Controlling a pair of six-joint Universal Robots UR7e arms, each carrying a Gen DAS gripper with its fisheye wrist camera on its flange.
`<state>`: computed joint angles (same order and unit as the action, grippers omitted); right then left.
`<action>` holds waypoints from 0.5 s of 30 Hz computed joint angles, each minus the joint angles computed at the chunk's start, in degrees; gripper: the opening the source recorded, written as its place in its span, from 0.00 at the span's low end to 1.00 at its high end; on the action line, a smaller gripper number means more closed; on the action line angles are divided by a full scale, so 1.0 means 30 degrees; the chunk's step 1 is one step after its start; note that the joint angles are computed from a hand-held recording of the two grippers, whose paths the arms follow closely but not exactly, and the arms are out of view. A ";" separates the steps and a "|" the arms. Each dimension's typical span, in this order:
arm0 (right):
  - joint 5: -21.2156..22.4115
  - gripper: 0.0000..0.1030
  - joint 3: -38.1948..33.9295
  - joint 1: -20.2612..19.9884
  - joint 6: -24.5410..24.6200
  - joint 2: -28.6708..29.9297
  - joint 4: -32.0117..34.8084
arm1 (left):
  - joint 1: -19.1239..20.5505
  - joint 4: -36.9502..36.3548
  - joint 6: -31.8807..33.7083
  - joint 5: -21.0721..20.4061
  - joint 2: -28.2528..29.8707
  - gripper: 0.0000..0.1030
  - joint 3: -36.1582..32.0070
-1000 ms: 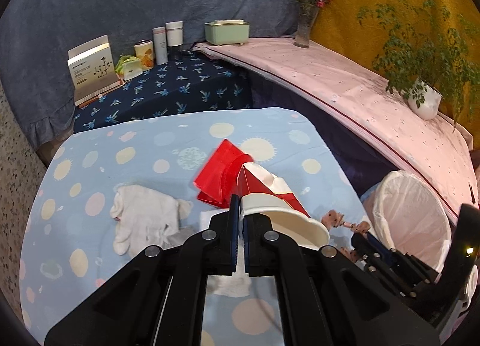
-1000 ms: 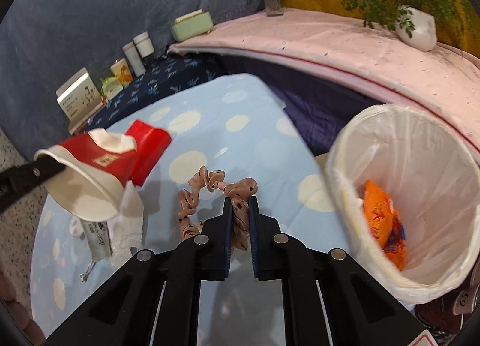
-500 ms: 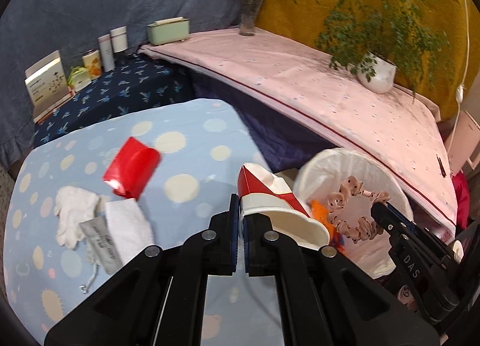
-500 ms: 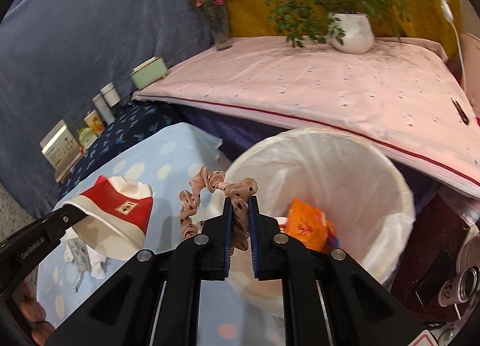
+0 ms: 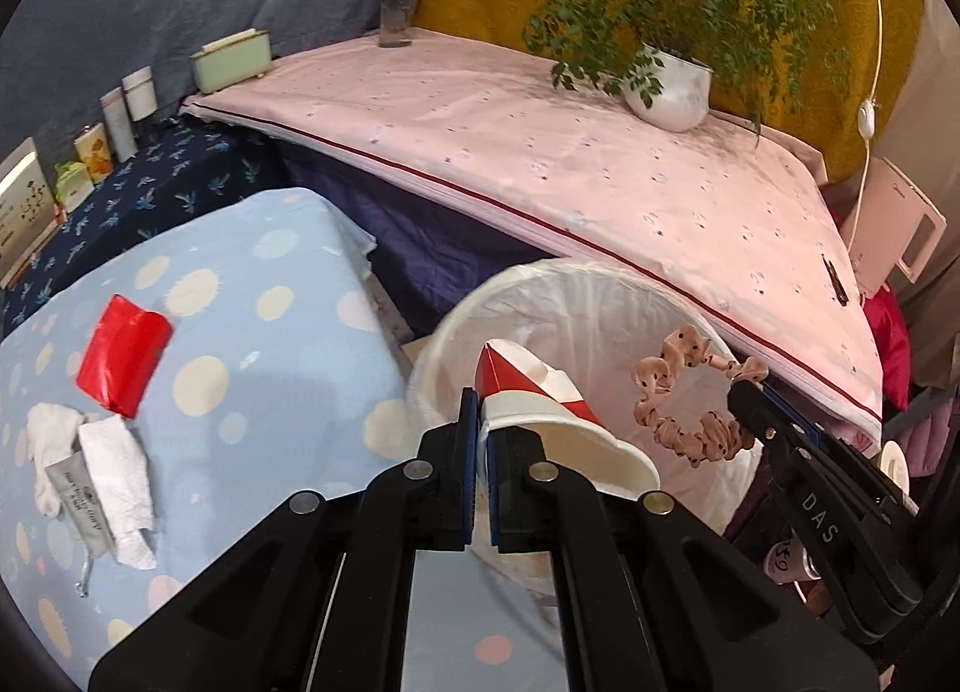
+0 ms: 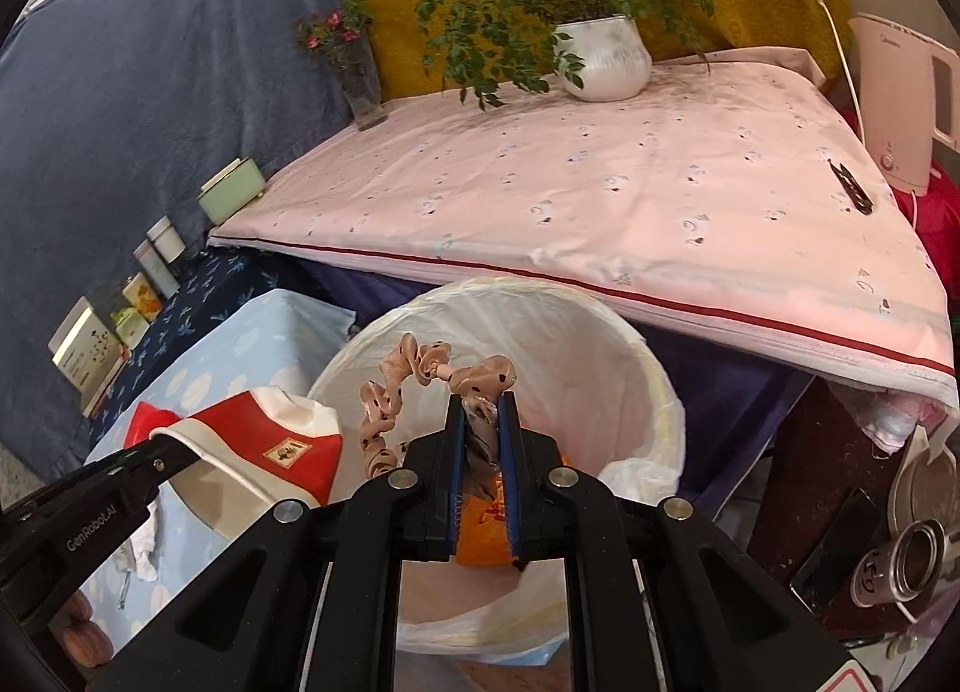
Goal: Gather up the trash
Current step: 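Carry the cup and scrunchie over the bin and open both tools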
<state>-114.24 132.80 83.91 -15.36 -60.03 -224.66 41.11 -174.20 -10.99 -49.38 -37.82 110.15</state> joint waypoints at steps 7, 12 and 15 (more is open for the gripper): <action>0.0186 0.17 -0.0111 -0.0299 -0.0034 0.0005 0.0099 | -0.0066 0.0180 0.0087 -0.0173 0.0647 0.20 -0.0630; 0.0262 0.23 -0.0219 -0.0146 -0.0253 0.0190 -0.0104 | -0.0256 -0.0843 0.0440 0.0817 0.0788 0.48 -0.0352; 0.0240 0.25 -0.0286 -0.0008 -0.0217 0.0275 -0.0032 | -0.0177 -0.0667 0.0323 0.1027 0.0642 0.48 -0.0254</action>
